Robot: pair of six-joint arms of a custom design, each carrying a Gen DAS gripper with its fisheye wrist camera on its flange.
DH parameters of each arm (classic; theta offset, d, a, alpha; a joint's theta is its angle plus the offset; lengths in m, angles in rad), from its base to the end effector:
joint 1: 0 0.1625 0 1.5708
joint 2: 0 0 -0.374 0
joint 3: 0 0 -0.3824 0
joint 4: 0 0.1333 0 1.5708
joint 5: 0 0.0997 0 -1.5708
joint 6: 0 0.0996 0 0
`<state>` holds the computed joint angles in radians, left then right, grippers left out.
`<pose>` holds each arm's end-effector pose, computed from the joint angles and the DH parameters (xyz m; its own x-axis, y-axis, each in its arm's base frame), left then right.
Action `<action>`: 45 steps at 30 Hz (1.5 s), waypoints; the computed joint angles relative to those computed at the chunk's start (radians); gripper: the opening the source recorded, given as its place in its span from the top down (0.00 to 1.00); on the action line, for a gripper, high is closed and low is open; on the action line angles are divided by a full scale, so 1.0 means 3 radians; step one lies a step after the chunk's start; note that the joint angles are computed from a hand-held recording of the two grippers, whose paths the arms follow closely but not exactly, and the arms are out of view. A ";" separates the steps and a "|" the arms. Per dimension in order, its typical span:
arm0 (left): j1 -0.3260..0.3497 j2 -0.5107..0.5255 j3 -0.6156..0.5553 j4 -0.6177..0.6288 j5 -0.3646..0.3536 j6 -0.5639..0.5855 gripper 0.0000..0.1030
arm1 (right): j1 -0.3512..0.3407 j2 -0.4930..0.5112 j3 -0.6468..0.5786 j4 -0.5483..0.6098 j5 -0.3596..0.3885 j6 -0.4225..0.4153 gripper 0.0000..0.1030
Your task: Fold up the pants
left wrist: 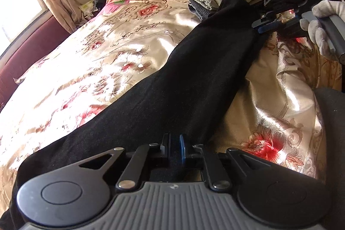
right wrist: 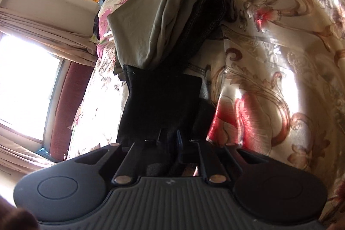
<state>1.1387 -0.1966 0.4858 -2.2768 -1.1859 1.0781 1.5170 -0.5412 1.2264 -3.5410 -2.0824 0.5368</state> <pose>-0.2059 -0.8541 0.0825 -0.0908 0.8499 -0.5191 0.9788 0.1724 0.1110 0.0453 -0.7316 0.1843 -0.7188 0.5873 -0.3720 0.4454 -0.0219 -0.8951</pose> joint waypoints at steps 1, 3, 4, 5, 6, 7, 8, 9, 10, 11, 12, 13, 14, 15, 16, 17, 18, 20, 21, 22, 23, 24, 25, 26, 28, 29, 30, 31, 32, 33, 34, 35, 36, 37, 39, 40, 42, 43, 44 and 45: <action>-0.0006 0.0025 -0.0017 -0.0012 0.0003 0.0028 0.74 | -0.0002 0.0020 -0.0053 0.0049 0.0006 -0.0023 0.83; -0.0016 0.0053 -0.0032 -0.0012 -0.0013 0.0051 0.73 | 0.0006 0.0018 -0.0074 0.0103 0.0023 -0.0075 0.73; -0.0018 0.0054 -0.0030 -0.0004 -0.0033 0.0055 0.70 | 0.0005 0.0010 -0.0056 0.0080 0.0066 -0.0104 0.67; -0.0018 0.0046 -0.0016 -0.0008 -0.0060 0.0068 0.68 | 0.0003 0.0000 -0.0046 0.0075 0.0104 -0.0114 0.66; -0.0018 0.0022 0.0026 -0.0036 -0.0089 0.0095 0.68 | 0.0009 -0.0042 0.0031 0.0050 0.0107 -0.0087 0.66; -0.0015 0.0002 0.0055 -0.0050 -0.0118 0.0117 0.67 | 0.0013 -0.0074 0.0076 0.0056 0.0117 -0.0064 0.63; -0.0012 -0.0018 0.0079 -0.0049 -0.0149 0.0124 0.66 | 0.0016 -0.0114 0.0138 0.0065 0.0139 -0.0055 0.63; -0.0009 -0.0030 0.0094 -0.0049 -0.0170 0.0128 0.66 | 0.0023 -0.0146 0.0195 0.0079 0.0151 -0.0074 0.63; -0.0008 -0.0038 0.0110 -0.0058 -0.0188 0.0137 0.65 | 0.0033 -0.0167 0.0225 0.0128 0.0136 -0.0093 0.63; -0.0008 -0.0041 0.0117 -0.0060 -0.0195 0.0151 0.65 | 0.0044 -0.0184 0.0247 0.0180 0.0119 -0.0097 0.63; -0.0005 -0.0055 0.0145 -0.0073 -0.0215 0.0167 0.65 | 0.0048 -0.0193 0.0262 0.0207 0.0138 -0.0108 0.63; -0.0003 -0.0057 0.0147 -0.0061 -0.0235 0.0161 0.65 | 0.0051 -0.0205 0.0279 0.0235 0.0176 -0.0114 0.63; -0.0004 -0.0052 0.0144 -0.0050 -0.0243 0.0155 0.65 | 0.0056 -0.0196 0.0260 0.0259 0.0181 -0.0120 0.63; -0.0008 -0.0047 0.0148 -0.0053 -0.0248 0.0166 0.65 | 0.0056 -0.0174 0.0217 0.0286 0.0193 -0.0145 0.63; -0.0011 -0.0050 0.0170 -0.0081 -0.0260 0.0190 0.65 | 0.0055 -0.0155 0.0169 0.0342 0.0197 -0.0155 0.63; -0.0015 -0.0053 0.0198 -0.0123 -0.0265 0.0212 0.65 | 0.0054 -0.0135 0.0116 0.0418 0.0188 -0.0140 0.63; -0.0019 -0.0048 0.0207 -0.0152 -0.0266 0.0222 0.65 | 0.0054 -0.0109 0.0066 0.0464 0.0179 -0.0147 0.63; -0.0026 -0.0014 0.0182 -0.0177 -0.0250 0.0222 0.65 | 0.0056 -0.0050 -0.0044 0.0553 0.0128 -0.0175 0.63; -0.0029 -0.0004 0.0171 -0.0173 -0.0245 0.0218 0.65 | 0.0057 -0.0047 -0.0045 0.0568 0.0117 -0.0176 0.63; -0.0033 -0.0013 0.0187 -0.0182 -0.0253 0.0206 0.65 | 0.0059 -0.0042 -0.0055 0.0581 0.0115 -0.0162 0.63; -0.0030 -0.0033 0.0202 -0.0176 -0.0287 0.0192 0.65 | 0.0062 -0.0051 -0.0037 0.0557 0.0128 -0.0161 0.63; -0.0027 -0.0057 0.0225 -0.0169 -0.0315 0.0184 0.65 | 0.0061 -0.0098 0.0064 0.0477 0.0191 -0.0136 0.63; -0.0026 -0.0078 0.0252 -0.0171 -0.0338 0.0192 0.65 | 0.0057 -0.0132 0.0139 0.0422 0.0251 -0.0084 0.63; -0.0027 -0.0080 0.0268 -0.0197 -0.0346 0.0232 0.65 | 0.0055 -0.0162 0.0218 0.0359 0.0308 -0.0040 0.63; -0.0031 -0.0043 0.0259 -0.0232 -0.0319 0.0320 0.65 | 0.0070 -0.0162 0.0250 0.0356 0.0288 -0.0100 0.64; -0.0035 -0.0027 0.0264 -0.0261 -0.0304 0.0366 0.65 | 0.0081 -0.0140 0.0210 0.0400 0.0243 -0.0131 0.63; -0.0039 -0.0017 0.0274 -0.0288 -0.0292 0.0404 0.65 | 0.0089 -0.0120 0.0174 0.0426 0.0223 -0.0145 0.62; -0.0043 -0.0006 0.0277 -0.0302 -0.0278 0.0438 0.65 | 0.0090 -0.0107 0.0147 0.0430 0.0245 -0.0146 0.61; -0.0046 -0.0010 0.0301 -0.0335 -0.0271 0.0461 0.65 | 0.0084 -0.0100 0.0125 0.0440 0.0291 -0.0134 0.61; -0.0049 -0.0009 0.0312 -0.0354 -0.0262 0.0474 0.65 | 0.0083 -0.0084 0.0084 0.0469 0.0317 -0.0117 0.61; -0.0055 -0.0013 0.0327 -0.0368 -0.0247 0.0479 0.65 | 0.0082 -0.0072 0.0054 0.0484 0.0345 -0.0144 0.61; -0.0058 -0.0032 0.0356 -0.0378 -0.0252 0.0476 0.65 | 0.0079 -0.0068 0.0042 0.0485 0.0378 -0.0177 0.61; -0.0058 -0.0073 0.0405 -0.0379 -0.0290 0.0468 0.65 | 0.0074 -0.0061 0.0032 0.0469 0.0410 -0.0178 0.62; -0.0054 -0.0125 0.0458 -0.0354 -0.0345 0.0466 0.65 | 0.0063 -0.0063 0.0043 0.0432 0.0461 -0.0163 0.73; -0.0057 -0.0180 0.0562 -0.0410 -0.0367 0.0527 0.64 | 0.0038 -0.0082 0.0107 0.0274 0.0582 -0.0119 0.93; -0.0061 -0.0177 0.0590 -0.0455 -0.0340 0.0591 0.64 | 0.0030 -0.0097 0.0143 0.0204 0.0629 -0.0097 0.93; -0.0070 -0.0103 0.0574 -0.0588 -0.0253 0.0698 0.64 | 0.0019 -0.0111 0.0190 0.0087 0.0724 -0.0073 0.94; -0.0075 -0.0043 0.0521 -0.0626 -0.0205 0.0714 0.64 | 0.0016 -0.0119 0.0205 0.0060 0.0762 -0.0077 0.94; -0.0079 0.0012 0.0445 -0.0615 -0.0176 0.0687 0.64 | 0.0018 -0.0122 0.0212 0.0045 0.0794 -0.0084 0.94; -0.0085 0.0059 0.0365 -0.0569 -0.0143 0.0638 0.64 | 0.0023 -0.0123 0.0214 0.0030 0.0804 -0.0093 0.94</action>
